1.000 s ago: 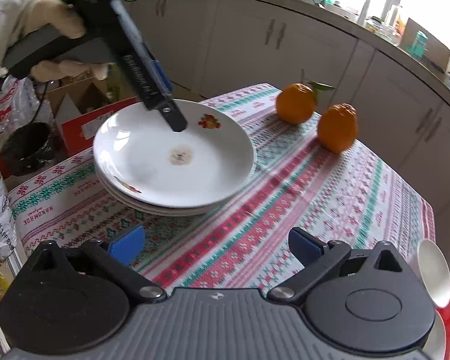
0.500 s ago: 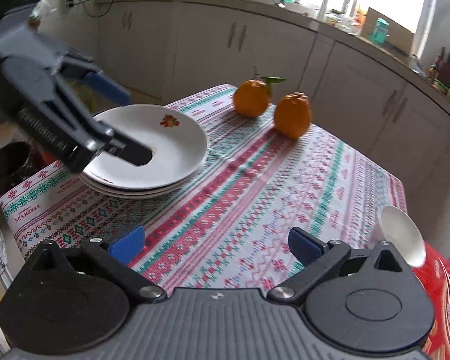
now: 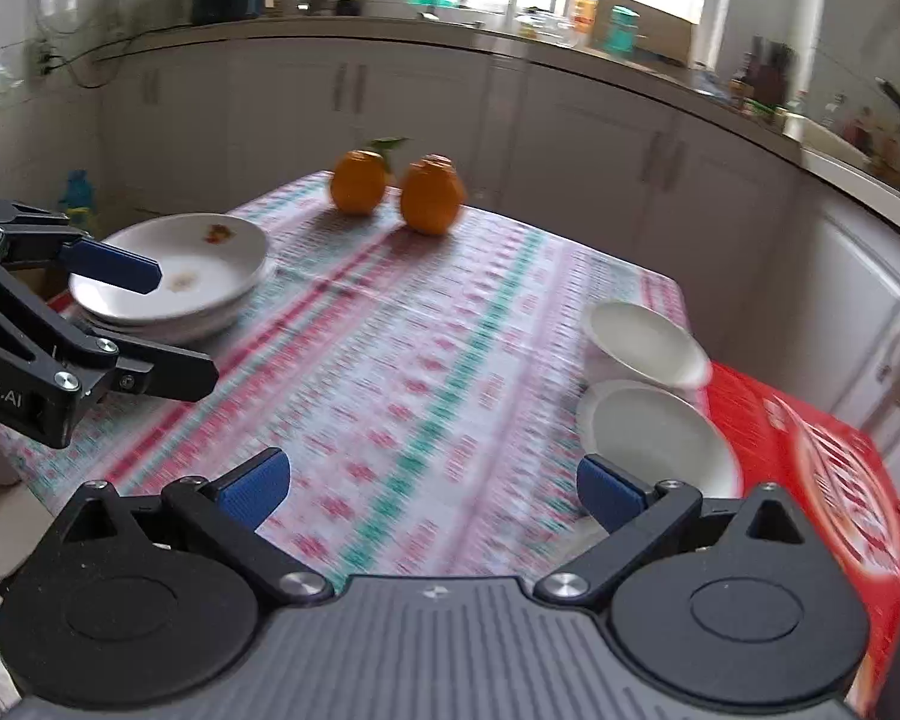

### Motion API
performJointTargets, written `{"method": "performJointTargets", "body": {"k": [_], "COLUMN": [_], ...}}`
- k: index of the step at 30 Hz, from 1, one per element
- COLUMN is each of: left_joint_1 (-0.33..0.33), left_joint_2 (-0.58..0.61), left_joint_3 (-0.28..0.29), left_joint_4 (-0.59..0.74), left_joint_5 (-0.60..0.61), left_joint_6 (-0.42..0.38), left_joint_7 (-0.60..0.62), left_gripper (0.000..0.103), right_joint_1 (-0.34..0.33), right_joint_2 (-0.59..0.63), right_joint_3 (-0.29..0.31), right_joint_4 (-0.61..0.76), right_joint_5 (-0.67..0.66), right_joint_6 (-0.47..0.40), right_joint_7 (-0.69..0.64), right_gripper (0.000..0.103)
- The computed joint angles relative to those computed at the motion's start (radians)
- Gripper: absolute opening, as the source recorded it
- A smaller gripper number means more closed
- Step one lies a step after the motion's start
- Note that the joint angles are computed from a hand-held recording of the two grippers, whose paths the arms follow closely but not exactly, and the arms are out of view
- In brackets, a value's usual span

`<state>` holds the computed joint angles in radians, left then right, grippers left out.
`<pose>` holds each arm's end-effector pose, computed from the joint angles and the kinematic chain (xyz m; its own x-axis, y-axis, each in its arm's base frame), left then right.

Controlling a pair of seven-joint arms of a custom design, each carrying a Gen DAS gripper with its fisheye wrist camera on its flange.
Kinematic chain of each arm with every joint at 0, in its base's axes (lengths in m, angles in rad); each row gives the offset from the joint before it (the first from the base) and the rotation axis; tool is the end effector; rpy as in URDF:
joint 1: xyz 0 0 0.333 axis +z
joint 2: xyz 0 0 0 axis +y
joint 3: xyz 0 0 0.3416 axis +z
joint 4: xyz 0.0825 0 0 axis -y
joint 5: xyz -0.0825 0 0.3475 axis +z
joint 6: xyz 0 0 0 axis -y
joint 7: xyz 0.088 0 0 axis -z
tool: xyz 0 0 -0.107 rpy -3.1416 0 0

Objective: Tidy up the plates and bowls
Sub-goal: 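Move the left tool to a white bowl and grasp its rim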

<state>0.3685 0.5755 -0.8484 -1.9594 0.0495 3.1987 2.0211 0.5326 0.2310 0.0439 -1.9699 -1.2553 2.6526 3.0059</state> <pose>0.6134 -0.2209 0.4122 -0.6606 -0.7499 0.0359 -0.4784 0.3836 -0.7899 0.4920 0.3489 0.4358 0.0900 -0.9846 0.1500 -0.6365 -0.1727 -0.7517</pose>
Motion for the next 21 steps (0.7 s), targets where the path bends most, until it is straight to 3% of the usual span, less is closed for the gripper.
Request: {"method": "performJointTargets", "body": {"k": [3, 7, 13, 18, 21], "left_joint_1": [-0.014, -0.089, -0.131, -0.232, -0.332], "left_joint_2": [0.021, 0.041, 0.11, 0.139, 0.138], "left_joint_3": [-0.026, -0.006, -0.058, -0.002, 0.096], "left_joint_4": [0.02, 0.072, 0.168, 0.268, 0.322], "left_joint_5": [0.014, 0.002, -0.042, -0.078, -0.08], "left_joint_6": [-0.037, -0.089, -0.192, -0.301, -0.335], "left_joint_7": [0.031, 0.091, 0.209, 0.248, 0.231], "left_gripper": [0.092, 0.092, 0.092, 0.096, 0.096], "right_joint_1": [-0.004, -0.041, -0.106, -0.153, -0.17], "right_joint_2": [-0.063, -0.14, -0.22, -0.238, -0.212], "right_joint_3": [-0.003, 0.022, 0.054, 0.058, 0.055], "right_joint_4": [-0.081, -0.183, -0.303, -0.356, -0.352], "right_joint_5": [-0.048, -0.086, -0.136, -0.202, -0.213], "right_joint_6": [-0.033, -0.06, -0.019, 0.07, 0.103], "right_joint_7": [0.069, 0.134, 0.192, 0.24, 0.247], "right_gripper": [0.103, 0.103, 0.103, 0.103, 0.103]}}
